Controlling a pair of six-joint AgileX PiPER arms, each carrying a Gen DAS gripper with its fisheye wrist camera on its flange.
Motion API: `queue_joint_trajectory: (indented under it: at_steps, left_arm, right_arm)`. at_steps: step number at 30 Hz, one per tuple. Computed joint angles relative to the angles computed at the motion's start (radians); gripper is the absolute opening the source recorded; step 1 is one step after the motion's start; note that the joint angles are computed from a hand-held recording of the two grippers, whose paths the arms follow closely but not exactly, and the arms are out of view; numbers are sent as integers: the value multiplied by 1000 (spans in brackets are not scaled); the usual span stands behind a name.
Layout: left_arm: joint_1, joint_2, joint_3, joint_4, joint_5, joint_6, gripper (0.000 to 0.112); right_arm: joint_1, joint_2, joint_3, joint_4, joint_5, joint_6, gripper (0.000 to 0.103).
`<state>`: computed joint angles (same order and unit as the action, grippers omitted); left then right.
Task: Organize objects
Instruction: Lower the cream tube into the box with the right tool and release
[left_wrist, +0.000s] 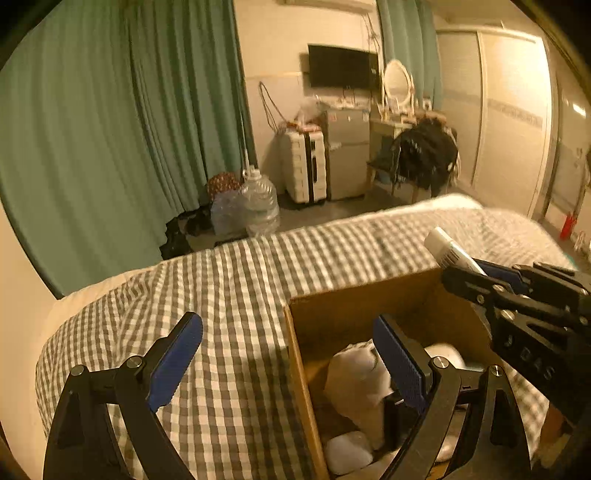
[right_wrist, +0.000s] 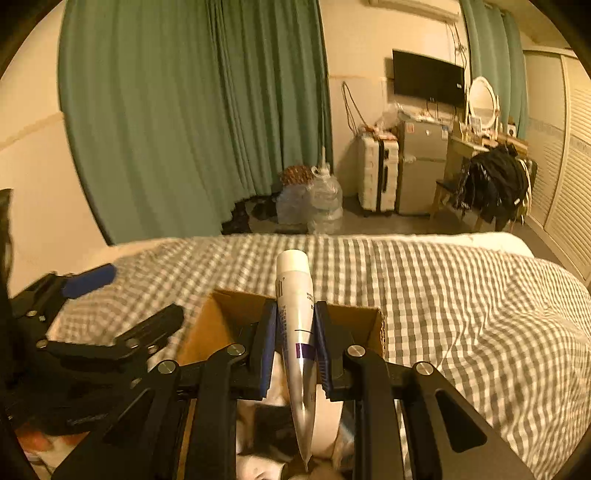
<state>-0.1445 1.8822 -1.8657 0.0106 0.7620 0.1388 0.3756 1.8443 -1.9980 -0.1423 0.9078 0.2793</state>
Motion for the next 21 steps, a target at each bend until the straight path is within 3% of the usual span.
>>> queue_joint_trajectory:
  at_steps: [9,10,11,14,17,21]
  left_arm:
    - [-19,58,7,31,13,-21,95]
    - [-20,59,14,33,10,-26,95]
    - [-20,59,17,36,11,-30,96]
    - [-23,50,28,45,15,-49,96]
    - [-22,12,68,56,23,-58,96]
    - [-22,-54,107,52,16,-55,96]
  right_arm:
    - [-43,81,48,49,-4,5,20]
    - [-49,80,56,56,-9,1,24]
    - [-52,78,58,57,-10,0,36]
    - [-48,51,91,7,-27,40,54]
    - [-62,0,137,34,-56,51,57]
    - [-52,-58,123,-6,-12,89,61]
